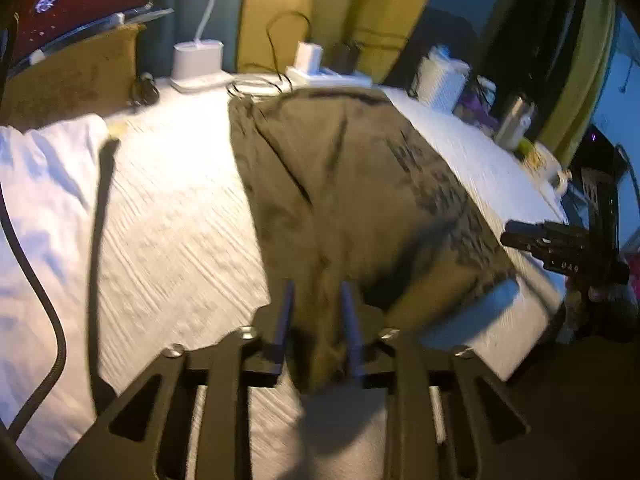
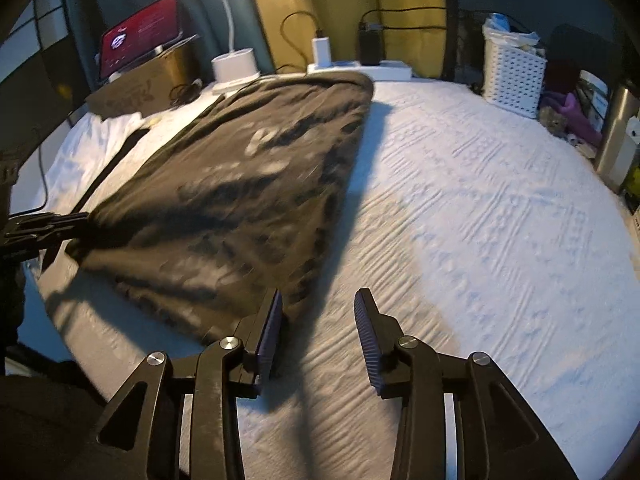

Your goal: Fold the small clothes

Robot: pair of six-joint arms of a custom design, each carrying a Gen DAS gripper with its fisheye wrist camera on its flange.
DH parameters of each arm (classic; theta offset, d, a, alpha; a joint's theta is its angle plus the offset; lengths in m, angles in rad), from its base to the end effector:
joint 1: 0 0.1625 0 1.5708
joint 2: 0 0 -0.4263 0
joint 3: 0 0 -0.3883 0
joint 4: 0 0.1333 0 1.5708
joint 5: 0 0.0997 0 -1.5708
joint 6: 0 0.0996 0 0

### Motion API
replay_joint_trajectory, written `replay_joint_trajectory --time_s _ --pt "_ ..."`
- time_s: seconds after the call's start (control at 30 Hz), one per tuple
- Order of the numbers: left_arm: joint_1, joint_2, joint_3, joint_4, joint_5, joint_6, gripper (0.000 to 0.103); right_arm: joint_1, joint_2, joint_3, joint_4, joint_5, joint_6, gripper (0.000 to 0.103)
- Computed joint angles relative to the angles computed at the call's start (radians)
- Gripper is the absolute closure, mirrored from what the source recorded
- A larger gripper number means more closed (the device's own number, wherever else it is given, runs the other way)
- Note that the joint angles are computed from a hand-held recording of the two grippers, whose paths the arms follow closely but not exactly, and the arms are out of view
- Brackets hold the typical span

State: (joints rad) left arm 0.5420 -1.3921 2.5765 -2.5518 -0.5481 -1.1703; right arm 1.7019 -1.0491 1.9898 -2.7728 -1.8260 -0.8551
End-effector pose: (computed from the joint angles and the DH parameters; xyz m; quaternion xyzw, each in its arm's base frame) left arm -0.1523 -0.3466 0.1514 -0.0118 0.8689 -0.3936 0.2999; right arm 0.1808 -0.5435 0.1510 0.4509 -0.8741 0.0762 0.1638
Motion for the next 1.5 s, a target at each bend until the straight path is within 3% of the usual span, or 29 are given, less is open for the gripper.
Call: replay_joint_trajectory --time_s 0.03,0.23,0.4,0.67,1.07,1.5 --pt "0.006 -0.005 0.0 -0.01 0.012 0.01 0.06 0.003 0.008 -0.015 0.003 -0.001 0.005 0.063" --pt "0.094 0.05 -0.052 -0.179 0.051 0.184 0.059 0.018 0.07 -0.104 0.025 -0.011 0.041 0.062" --pt "0.18 0.134 -0.115 -0.391 0.035 0.382 0.059 0.03 0.118 -0.172 0.051 -0.014 0.065 0.062" --pt "0.281 0.231 -0.21 -0.588 -0.006 0.585 0.059 0.043 0.207 -0.291 0.096 -0.023 0.087 0.062" --pt "0.385 0.32 -0.346 -0.743 -0.033 0.815 0.059 0.069 0.378 -0.525 0.161 -0.011 0.11 0.062" --pt "0.469 0.343 -0.395 -0.801 -0.088 0.888 0.059 0.073 0.534 -0.772 0.287 0.03 0.198 0.062"
